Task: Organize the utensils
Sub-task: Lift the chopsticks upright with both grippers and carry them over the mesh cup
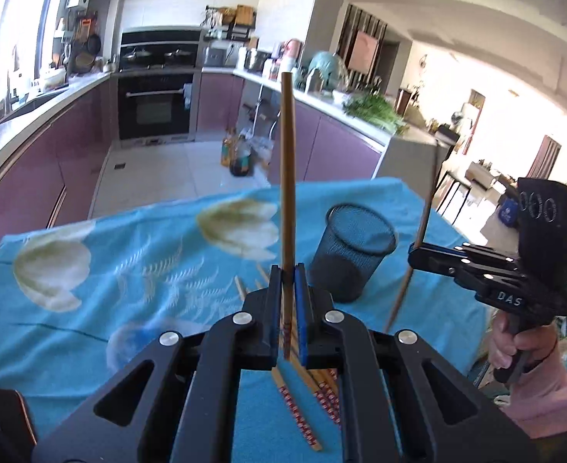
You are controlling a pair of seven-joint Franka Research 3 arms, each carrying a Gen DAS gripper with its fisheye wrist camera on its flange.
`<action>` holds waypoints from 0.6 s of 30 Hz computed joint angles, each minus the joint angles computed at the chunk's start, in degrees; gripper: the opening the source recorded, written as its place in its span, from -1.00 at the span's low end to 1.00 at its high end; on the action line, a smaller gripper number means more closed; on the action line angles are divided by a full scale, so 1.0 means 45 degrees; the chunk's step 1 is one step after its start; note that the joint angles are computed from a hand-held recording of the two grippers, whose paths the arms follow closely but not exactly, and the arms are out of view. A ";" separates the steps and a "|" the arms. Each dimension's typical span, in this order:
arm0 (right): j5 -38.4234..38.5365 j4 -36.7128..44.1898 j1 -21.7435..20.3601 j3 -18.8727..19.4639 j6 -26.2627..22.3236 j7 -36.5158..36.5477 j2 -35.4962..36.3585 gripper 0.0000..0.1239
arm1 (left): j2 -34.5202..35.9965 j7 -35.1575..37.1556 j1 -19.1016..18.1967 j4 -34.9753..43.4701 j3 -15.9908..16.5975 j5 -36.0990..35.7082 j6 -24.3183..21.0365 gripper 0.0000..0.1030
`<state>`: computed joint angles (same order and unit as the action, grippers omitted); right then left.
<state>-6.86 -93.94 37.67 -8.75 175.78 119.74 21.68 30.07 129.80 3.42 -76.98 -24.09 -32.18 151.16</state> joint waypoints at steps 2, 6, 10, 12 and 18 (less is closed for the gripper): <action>-0.0075 -0.0015 0.0059 -0.0171 0.0384 0.0026 -0.0082 -0.91 | -0.0130 0.0325 0.0134 0.0056 -0.0262 -0.0336 0.0250 -0.86; -0.0177 0.0248 0.0403 -0.0846 0.0752 0.0008 -0.0131 -0.91 | 0.0215 0.0702 0.0030 0.1012 -0.0611 -0.0706 0.0277 -0.86; -0.0311 0.0641 0.0634 -0.1394 0.0904 -0.0158 -0.0148 -0.91 | 0.0814 0.0853 -0.0338 0.2416 -0.0806 -0.0760 -0.0021 -0.86; -0.0466 0.0882 0.0875 -0.1875 0.0835 -0.0054 -0.0077 -0.91 | 0.1206 0.0690 -0.0642 0.3277 -0.0759 -0.0567 -0.0403 -0.86; -0.1191 0.1352 0.1294 -0.2855 0.0441 0.0662 0.0127 -0.91 | 0.3074 -0.0739 -0.2151 0.6773 -0.0038 0.1069 -0.2042 -0.86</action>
<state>-12.22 -87.85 43.49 -21.60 177.77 122.72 22.25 43.90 126.48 -6.26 -46.50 -24.27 -27.37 141.97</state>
